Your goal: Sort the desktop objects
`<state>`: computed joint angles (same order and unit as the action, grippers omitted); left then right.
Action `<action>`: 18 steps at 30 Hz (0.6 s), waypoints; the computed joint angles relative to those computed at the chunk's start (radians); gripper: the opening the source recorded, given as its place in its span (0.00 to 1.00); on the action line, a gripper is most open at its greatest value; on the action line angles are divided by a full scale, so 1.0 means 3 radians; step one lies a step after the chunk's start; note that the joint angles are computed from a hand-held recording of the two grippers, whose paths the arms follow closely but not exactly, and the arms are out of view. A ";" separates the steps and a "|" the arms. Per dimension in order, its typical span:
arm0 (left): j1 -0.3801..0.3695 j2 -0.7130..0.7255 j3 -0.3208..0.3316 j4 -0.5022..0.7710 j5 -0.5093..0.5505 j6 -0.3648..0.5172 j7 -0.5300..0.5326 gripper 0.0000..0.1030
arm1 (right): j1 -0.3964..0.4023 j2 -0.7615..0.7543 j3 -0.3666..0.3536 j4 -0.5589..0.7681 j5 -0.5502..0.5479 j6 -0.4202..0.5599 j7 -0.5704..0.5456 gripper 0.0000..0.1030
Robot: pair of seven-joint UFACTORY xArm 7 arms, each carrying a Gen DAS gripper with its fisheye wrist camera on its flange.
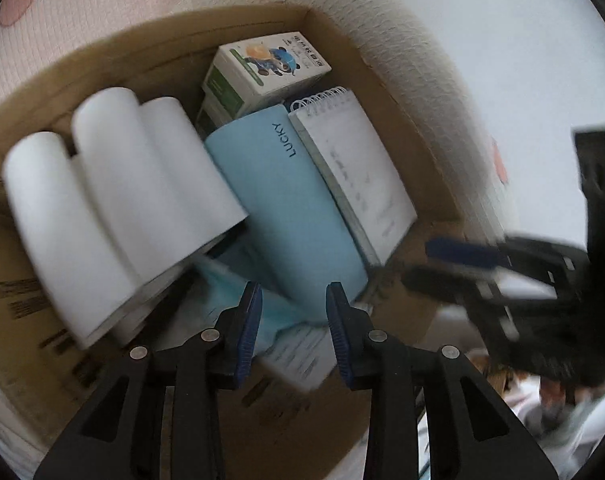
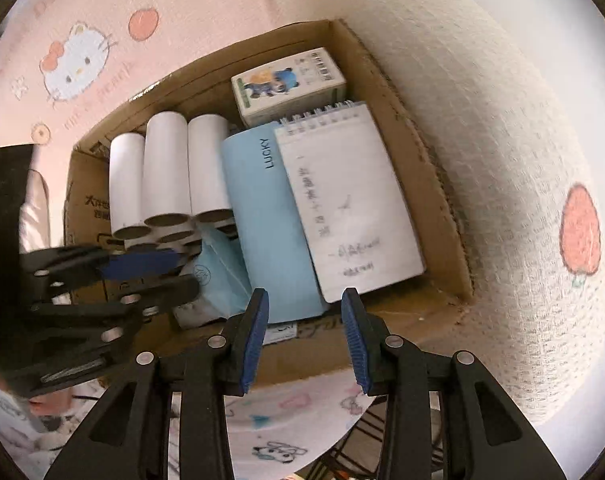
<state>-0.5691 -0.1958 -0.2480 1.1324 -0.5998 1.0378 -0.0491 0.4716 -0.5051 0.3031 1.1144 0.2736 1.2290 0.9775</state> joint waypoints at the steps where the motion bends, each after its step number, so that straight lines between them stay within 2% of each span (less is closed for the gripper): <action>1: -0.0005 0.0043 -0.0038 0.0009 0.0037 -0.0063 -0.0089 0.36 | 0.0011 -0.0037 0.0063 -0.0038 0.0023 -0.0067 0.0098 0.34; 2: -0.0015 0.0094 -0.0069 0.0025 0.0065 -0.0117 -0.0176 0.36 | 0.0031 -0.0087 0.0043 -0.0087 0.0017 -0.0086 0.0102 0.34; 3: -0.0027 0.0139 -0.0083 0.0040 0.0067 -0.0143 -0.0233 0.36 | 0.0020 -0.0054 0.0162 -0.0011 -0.0004 -0.0076 0.0246 0.34; 6: -0.0046 0.0293 -0.0097 0.0107 0.0050 -0.0088 -0.0440 0.36 | 0.0069 -0.0126 0.0144 -0.0053 -0.0065 -0.0042 0.0352 0.34; 7: -0.0046 0.0317 -0.0099 0.0104 0.0046 -0.0083 -0.0508 0.37 | 0.0021 -0.0006 0.0268 0.0035 -0.0083 -0.0132 0.0471 0.34; 8: -0.0045 0.0316 -0.0095 0.0071 0.0003 -0.0115 -0.0542 0.40 | 0.0033 -0.0026 0.0253 0.0010 -0.0092 -0.0134 0.0483 0.34; 14: -0.0019 0.0258 -0.0015 -0.0101 -0.0412 -0.0177 -0.0508 0.41 | 0.0080 -0.0079 0.0183 -0.0180 -0.0136 -0.0237 0.0523 0.34; 18: 0.0009 0.0187 0.0024 -0.0219 -0.0614 -0.0186 -0.0394 0.41 | 0.0079 0.0052 0.0175 -0.0204 -0.0169 -0.0434 0.0506 0.34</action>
